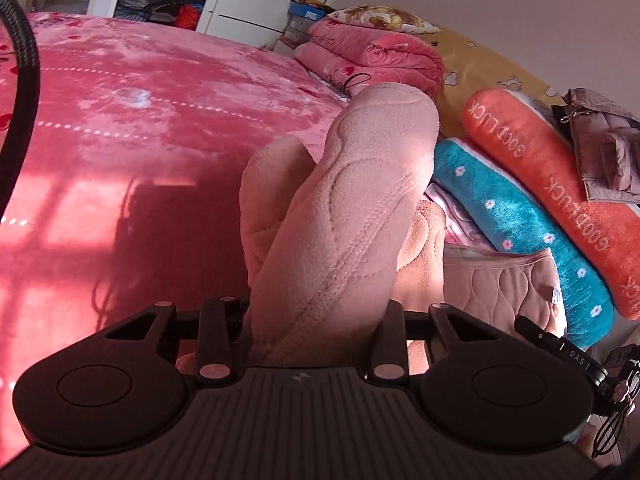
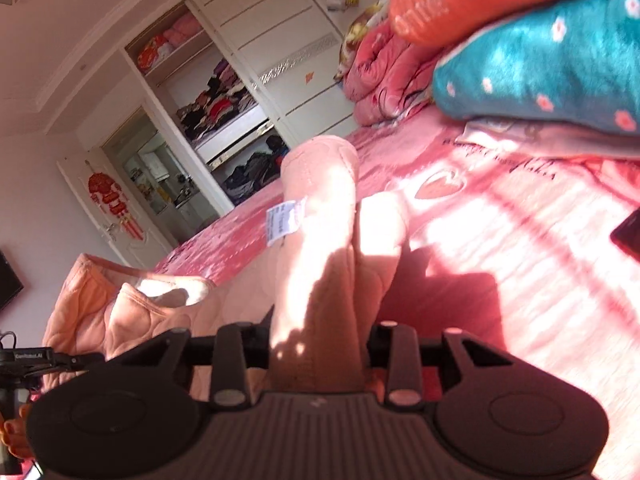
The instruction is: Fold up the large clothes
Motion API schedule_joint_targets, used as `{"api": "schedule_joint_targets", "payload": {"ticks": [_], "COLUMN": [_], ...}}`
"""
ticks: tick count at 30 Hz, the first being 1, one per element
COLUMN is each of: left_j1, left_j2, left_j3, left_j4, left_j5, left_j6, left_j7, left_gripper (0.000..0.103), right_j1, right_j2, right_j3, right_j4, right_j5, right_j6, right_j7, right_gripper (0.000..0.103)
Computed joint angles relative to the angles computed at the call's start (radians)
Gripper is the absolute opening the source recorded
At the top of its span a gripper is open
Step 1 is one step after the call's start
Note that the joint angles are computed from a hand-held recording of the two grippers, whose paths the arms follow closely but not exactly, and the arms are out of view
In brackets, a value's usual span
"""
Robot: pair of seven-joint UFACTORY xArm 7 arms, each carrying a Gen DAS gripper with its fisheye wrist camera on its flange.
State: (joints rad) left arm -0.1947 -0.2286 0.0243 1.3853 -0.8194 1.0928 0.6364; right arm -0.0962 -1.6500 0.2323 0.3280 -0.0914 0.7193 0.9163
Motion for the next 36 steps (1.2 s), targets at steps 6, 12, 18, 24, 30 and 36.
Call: {"api": "schedule_joint_targets", "payload": {"ticks": [6,12,18,24,30,36], "left_j1": [-0.120,-0.247,-0.287,-0.270,-0.258,-0.233], "left_j2": [0.241,0.489,0.571,0.553,0.466,0.285], "left_j3": [-0.167,-0.264,-0.258,-0.274,-0.275,-0.255], "left_j4": [0.254,0.439,0.398,0.317,0.227,0.025], "left_j5": [0.048,0.294,0.493,0.518,0.549,0.560], "left_j6": [-0.174,-0.312,-0.452,-0.569,-0.626,-0.714], "left_j7": [-0.055,-0.207,-0.322,-0.358,-0.399,-0.422], "left_gripper": [0.043,0.044,0.053,0.085,0.102,0.103], "right_j1": [-0.212,-0.399,-0.458,-0.465,-0.469,-0.541], "right_j2": [-0.129,-0.062,0.022,0.065,0.041,-0.038], "right_j3": [-0.064,-0.160,-0.206,-0.209,-0.193,-0.091], "right_j4": [-0.051,-0.121,-0.143,-0.125,-0.097,-0.060], "right_j5": [-0.110,-0.184,-0.173,-0.147,-0.140,-0.239], "right_j6": [0.017,-0.076,-0.084,-0.069,-0.010,0.074], "right_j7": [0.030,0.017,-0.029,-0.055,-0.053,-0.016], "right_gripper": [0.034,0.035,0.043,0.057,0.085,0.102]}}
